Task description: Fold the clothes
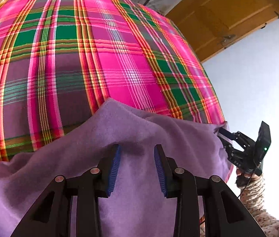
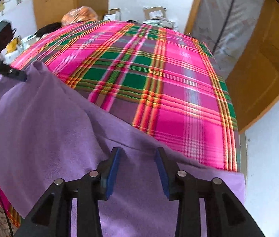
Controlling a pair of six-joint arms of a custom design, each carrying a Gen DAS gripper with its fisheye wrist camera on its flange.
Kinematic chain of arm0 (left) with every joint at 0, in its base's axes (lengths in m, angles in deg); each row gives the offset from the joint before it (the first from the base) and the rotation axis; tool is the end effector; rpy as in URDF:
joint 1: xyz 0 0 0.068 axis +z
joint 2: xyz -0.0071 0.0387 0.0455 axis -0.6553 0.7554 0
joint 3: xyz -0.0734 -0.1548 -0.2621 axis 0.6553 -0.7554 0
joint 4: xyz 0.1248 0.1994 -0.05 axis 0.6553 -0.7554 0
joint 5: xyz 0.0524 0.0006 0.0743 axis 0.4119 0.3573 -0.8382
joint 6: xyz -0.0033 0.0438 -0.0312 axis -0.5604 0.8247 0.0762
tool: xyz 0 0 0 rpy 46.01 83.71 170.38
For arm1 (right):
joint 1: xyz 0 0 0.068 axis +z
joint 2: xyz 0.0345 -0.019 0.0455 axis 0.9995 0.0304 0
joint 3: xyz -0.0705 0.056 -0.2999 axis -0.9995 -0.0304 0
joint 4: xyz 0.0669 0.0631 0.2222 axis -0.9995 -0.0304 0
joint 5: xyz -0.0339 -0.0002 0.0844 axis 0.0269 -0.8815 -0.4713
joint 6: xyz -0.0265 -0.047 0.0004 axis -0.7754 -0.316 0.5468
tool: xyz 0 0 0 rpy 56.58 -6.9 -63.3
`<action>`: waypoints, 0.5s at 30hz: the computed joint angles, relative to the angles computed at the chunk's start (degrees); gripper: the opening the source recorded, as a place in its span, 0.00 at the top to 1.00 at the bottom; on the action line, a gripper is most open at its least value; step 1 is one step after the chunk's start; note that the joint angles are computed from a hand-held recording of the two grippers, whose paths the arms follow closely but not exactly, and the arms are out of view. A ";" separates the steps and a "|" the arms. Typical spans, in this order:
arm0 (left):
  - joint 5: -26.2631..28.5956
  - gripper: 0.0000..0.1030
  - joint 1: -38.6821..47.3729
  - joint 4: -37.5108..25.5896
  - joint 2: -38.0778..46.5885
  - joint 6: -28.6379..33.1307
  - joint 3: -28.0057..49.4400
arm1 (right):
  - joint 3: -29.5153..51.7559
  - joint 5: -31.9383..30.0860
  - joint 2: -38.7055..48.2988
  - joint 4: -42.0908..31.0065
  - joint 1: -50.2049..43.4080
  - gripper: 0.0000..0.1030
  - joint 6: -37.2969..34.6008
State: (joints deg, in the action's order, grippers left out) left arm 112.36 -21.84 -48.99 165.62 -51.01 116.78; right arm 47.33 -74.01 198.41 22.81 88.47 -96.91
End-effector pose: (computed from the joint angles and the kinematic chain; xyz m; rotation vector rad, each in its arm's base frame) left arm 0.2534 0.0687 0.1094 -0.5826 2.5401 -0.6783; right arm 0.3736 0.0150 0.1167 -1.2853 2.2563 0.2089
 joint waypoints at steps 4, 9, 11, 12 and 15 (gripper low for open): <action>0.17 0.65 0.02 0.30 0.78 -0.94 0.49 | 2.17 -2.07 0.85 -3.78 0.09 0.63 -2.53; 0.00 0.65 -0.44 0.83 1.40 -2.22 1.01 | 7.29 -4.90 3.56 -11.16 -0.66 0.62 -2.96; -0.02 0.65 -0.51 1.16 1.63 -2.60 1.11 | 6.49 -5.18 3.40 -10.23 -0.60 0.62 -2.29; 0.03 0.65 -0.50 1.37 1.71 -2.68 1.09 | 5.72 -5.01 3.09 -9.34 -0.51 0.64 -2.14; 0.35 0.65 -0.13 1.48 1.83 -2.82 1.09 | 4.89 -5.24 2.63 -9.19 -0.48 0.76 -2.22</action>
